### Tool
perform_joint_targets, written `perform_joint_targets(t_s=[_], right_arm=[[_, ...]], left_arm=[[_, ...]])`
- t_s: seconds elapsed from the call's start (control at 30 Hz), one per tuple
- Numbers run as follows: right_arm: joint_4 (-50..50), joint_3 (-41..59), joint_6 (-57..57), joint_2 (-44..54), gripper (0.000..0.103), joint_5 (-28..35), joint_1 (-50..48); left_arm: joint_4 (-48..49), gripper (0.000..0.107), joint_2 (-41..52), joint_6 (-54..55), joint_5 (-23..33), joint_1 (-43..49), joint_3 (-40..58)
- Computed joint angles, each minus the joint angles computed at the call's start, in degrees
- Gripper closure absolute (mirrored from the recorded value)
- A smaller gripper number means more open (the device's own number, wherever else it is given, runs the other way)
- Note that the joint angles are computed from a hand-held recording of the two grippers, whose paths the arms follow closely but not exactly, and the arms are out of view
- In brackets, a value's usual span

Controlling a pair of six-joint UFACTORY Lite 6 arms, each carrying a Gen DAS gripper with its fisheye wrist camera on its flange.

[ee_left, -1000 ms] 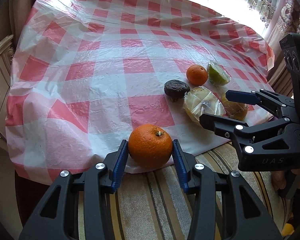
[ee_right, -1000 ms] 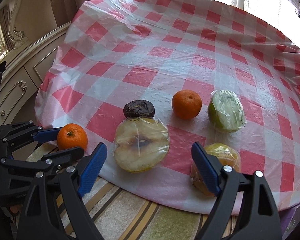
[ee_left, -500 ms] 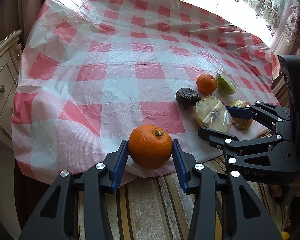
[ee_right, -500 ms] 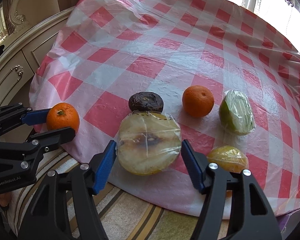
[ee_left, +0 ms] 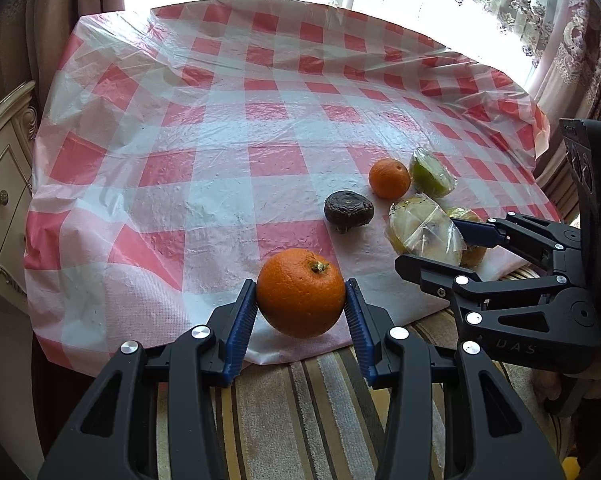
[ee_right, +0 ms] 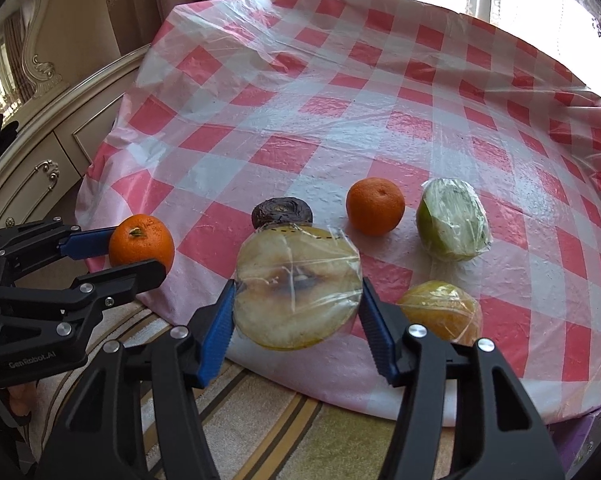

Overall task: Organize fruits
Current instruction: 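Grasp the large orange with the left tool while the right tool grasps the wrapped pear half, then carry both fruits into the white box and open both tools to release them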

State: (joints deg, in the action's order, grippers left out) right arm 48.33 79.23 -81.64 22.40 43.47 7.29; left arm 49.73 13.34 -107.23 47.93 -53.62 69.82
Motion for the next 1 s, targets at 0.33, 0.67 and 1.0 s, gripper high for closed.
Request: perform_joint_targets(t_s=[0.33,0.67,1.0], right_arm=[[2.06,1.87,-1.30,0.12,0.044,5.19,-6.37],[3.14,5.64,-1.72,2.24,0.044,9.33,-12.81],[3.73,12.56,-1.50,7.17,0.044,14.08,-20.71]], left_arm=[[-1.79,0.064,4.99,6.20,2.19,-0.13,8.87],[-4.24,0.064,13.15,14.72,5.30,-0.34,22.30],[-8.22,0.064,26.20,26.54,9.65,-0.50,43.47]])
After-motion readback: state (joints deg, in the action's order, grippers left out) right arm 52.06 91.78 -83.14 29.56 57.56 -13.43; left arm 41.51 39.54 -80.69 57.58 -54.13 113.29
